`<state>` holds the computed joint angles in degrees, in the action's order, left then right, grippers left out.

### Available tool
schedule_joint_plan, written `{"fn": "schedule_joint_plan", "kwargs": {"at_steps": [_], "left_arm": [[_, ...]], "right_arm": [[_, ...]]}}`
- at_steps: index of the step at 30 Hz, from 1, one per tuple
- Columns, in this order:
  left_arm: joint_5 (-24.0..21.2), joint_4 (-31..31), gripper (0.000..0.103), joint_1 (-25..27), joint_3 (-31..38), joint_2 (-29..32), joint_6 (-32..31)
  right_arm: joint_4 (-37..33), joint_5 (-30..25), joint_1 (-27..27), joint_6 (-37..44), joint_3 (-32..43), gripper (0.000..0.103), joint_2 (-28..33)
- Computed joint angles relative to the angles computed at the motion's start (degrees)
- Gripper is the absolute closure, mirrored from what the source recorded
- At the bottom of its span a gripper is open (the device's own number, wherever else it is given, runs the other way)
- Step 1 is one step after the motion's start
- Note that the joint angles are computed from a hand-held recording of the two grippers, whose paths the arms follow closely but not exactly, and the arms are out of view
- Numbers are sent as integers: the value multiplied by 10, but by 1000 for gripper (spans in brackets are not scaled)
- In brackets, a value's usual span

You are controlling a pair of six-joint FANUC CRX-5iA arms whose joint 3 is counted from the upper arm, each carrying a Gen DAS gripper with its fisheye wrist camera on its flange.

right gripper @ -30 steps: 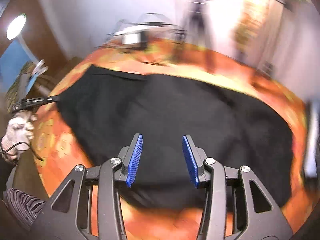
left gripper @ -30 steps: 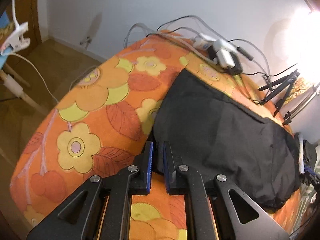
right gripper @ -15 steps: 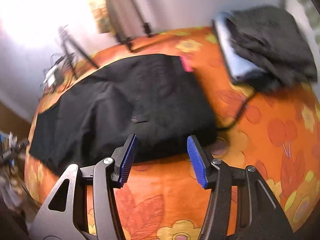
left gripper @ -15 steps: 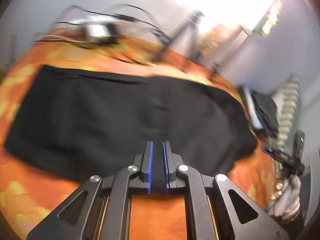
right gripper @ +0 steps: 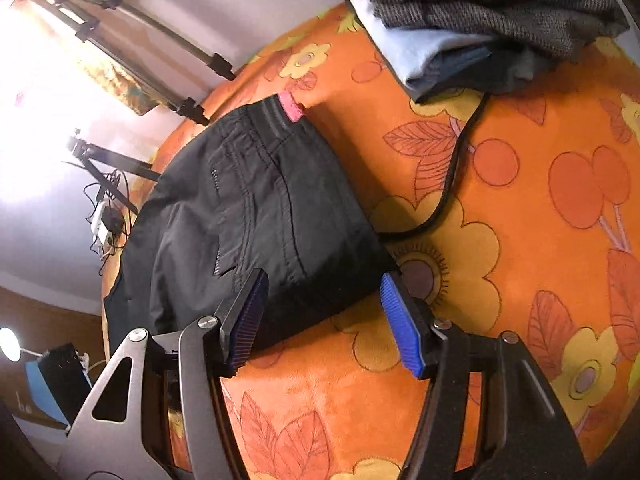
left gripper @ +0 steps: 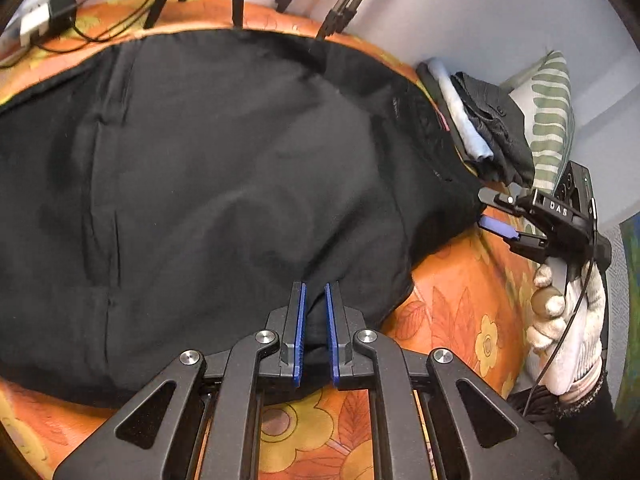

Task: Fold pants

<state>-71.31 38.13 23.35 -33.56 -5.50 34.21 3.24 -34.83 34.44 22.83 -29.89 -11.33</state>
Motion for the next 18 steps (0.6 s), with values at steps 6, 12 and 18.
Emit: {"fn": "schedule_joint_plan", "kwargs": {"at_steps": [6,12,18], "left_arm": [[-6,6,95,8,-7,1,-20],[3,8,95,5,-12,-7,-31],[-2,16,95,8,-15,-3,-36]], "right_arm": [[16,20,3,-28,-1,41,14],[80,39,15,-87,-15,64,22],[178,49,34,-119,-28,88,13]]}}
